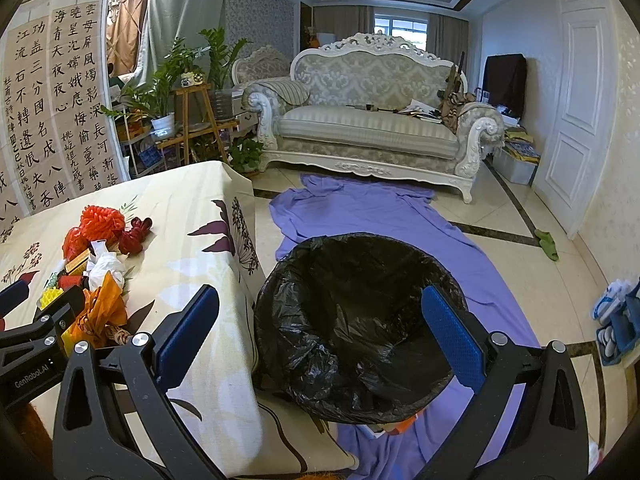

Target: Collect trash

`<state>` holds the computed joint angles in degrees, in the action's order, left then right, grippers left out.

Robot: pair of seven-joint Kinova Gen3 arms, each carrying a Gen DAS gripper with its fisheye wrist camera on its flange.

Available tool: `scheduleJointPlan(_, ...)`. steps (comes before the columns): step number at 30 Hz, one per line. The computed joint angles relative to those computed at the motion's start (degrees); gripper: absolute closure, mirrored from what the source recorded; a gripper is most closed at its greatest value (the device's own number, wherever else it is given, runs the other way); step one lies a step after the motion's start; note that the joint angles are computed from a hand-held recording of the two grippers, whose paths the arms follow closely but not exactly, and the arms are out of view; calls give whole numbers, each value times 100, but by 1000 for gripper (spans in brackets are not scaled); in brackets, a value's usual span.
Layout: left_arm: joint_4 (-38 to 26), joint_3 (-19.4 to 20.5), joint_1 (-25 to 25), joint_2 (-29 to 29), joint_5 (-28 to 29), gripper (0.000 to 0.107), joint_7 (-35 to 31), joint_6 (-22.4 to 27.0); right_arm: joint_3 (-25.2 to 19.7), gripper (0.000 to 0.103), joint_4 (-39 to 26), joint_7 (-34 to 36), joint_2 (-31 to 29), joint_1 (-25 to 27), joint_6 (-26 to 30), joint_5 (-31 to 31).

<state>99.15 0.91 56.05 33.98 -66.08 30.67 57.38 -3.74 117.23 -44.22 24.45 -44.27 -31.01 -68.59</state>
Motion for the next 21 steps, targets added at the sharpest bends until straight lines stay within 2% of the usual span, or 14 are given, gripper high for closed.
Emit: scheduleJointPlan(21,37,8,-14,-3,-14,11,25,-33,33,4,37,-85,-8,24,37,83)
